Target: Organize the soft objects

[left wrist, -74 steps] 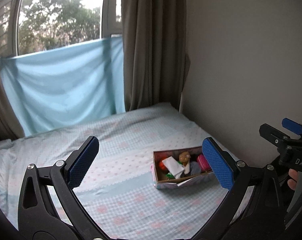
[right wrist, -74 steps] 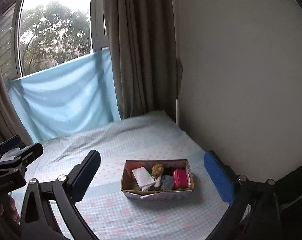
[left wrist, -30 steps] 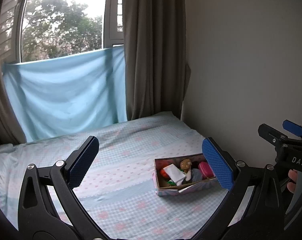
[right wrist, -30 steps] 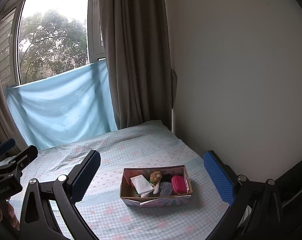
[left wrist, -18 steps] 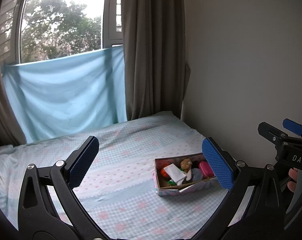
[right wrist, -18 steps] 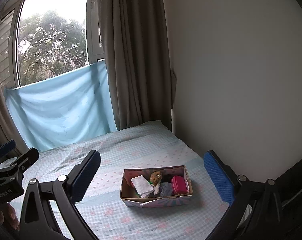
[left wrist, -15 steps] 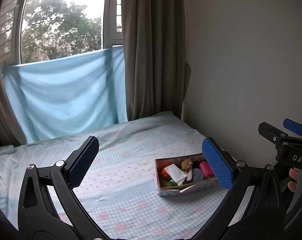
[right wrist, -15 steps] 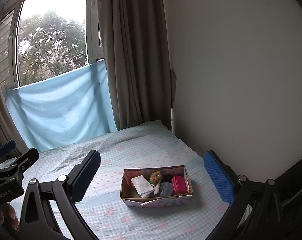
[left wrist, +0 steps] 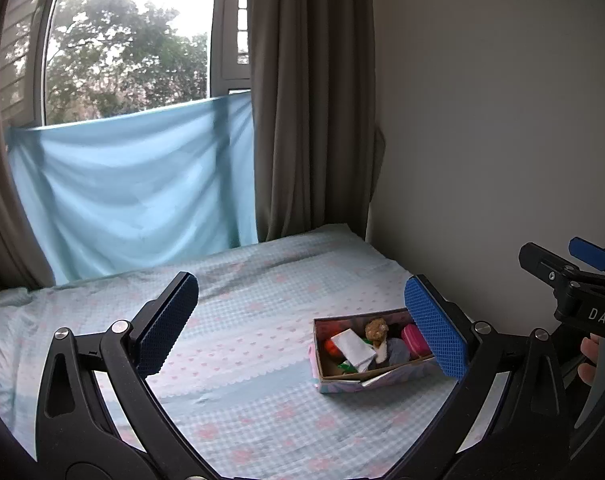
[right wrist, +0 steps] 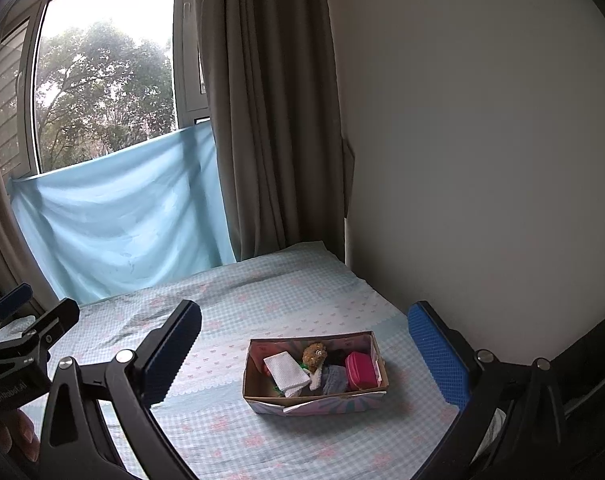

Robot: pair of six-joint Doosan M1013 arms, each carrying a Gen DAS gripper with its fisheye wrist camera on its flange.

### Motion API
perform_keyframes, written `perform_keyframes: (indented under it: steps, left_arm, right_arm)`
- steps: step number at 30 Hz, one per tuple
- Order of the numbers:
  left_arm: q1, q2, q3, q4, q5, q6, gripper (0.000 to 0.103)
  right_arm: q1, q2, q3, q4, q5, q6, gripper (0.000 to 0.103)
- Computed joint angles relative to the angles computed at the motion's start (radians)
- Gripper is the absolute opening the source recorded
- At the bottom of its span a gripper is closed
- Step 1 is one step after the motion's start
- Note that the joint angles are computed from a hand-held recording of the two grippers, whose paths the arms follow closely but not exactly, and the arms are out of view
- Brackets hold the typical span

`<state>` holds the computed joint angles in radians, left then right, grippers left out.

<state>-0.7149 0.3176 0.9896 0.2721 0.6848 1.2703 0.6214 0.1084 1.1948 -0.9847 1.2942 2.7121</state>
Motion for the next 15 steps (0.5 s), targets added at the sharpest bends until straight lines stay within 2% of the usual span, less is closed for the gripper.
perform_keyframes:
  steps: [12,15]
  left_arm:
    - [-0.004,0.001,0.008,0.065,-0.043,-0.033,0.103]
    - [-0.003,0.013,-0.005,0.063,-0.025,-0.028,0.103]
  right_arm:
    - [-0.005,0.013,-0.019,0.002,0.006,-0.007,0.103]
    - [-0.005,0.016,-0.022,0.002,0.004,-0.003,0.103]
